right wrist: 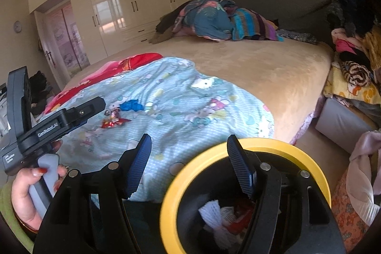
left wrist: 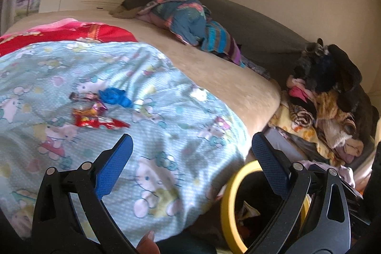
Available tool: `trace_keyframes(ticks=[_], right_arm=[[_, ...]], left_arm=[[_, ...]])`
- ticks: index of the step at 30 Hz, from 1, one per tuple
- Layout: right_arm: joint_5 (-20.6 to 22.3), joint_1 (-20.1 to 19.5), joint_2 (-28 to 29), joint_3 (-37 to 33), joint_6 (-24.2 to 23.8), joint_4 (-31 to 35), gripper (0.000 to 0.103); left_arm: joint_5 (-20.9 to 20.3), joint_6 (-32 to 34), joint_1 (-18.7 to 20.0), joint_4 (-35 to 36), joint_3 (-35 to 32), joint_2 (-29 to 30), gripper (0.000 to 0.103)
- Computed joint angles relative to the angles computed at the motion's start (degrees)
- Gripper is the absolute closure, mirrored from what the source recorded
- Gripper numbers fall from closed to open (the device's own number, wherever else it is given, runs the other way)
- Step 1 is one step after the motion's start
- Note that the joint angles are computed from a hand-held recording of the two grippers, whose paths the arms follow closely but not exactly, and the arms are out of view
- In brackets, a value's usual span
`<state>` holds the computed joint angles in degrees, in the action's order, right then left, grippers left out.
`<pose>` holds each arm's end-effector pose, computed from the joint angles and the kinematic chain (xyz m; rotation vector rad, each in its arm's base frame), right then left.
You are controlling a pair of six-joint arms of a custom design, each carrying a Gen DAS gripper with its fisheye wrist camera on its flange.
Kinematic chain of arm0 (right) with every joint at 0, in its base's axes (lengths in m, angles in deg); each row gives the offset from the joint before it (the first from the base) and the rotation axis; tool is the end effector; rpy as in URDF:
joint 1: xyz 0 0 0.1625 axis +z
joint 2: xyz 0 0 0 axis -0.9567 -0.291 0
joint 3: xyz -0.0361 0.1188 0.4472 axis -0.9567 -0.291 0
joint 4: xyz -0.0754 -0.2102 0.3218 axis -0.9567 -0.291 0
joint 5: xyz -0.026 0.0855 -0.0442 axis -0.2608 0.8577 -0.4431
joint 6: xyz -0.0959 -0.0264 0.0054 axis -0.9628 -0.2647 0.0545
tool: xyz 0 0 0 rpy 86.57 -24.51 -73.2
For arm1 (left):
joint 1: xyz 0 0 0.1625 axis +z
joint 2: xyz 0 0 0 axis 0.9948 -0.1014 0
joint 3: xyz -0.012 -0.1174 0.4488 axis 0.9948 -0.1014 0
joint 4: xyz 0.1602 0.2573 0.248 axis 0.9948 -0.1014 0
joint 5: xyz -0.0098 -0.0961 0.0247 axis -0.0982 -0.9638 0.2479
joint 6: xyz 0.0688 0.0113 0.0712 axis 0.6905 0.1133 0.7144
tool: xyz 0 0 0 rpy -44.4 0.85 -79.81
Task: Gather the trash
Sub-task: 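Move both open tools back toward the red wrappers and blue wrapper on the quilt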
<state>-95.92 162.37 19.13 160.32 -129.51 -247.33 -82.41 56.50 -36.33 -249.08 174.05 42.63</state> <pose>0.1217 -0.5883 0.2159 0.9132 -2.5322 0.9335 -0.2237 -0.5675 0.0848 0.1045 2.3050 -1.3984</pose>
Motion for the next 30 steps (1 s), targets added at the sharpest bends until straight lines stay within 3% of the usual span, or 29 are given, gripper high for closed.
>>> trace_keyframes(ticks=[13, 26, 30], right_arm=[[0.8, 3.6, 5.5, -4.4, 1.7, 1.9, 0.034], [0.8, 6.8, 12.8, -10.9, 3.7, 5.3, 0.034], [0.3, 7.5, 15.0, -12.9, 2.3, 6.7, 0.034]], left_arm=[[6.4, 0.4, 1.9, -4.7, 2.0, -3.3, 0.011], [9.6, -10.7, 7.0, -1.9, 4.1, -8.2, 0.011], [7.9, -16.4, 9.3, 1.8, 4.3, -9.7, 0.011]])
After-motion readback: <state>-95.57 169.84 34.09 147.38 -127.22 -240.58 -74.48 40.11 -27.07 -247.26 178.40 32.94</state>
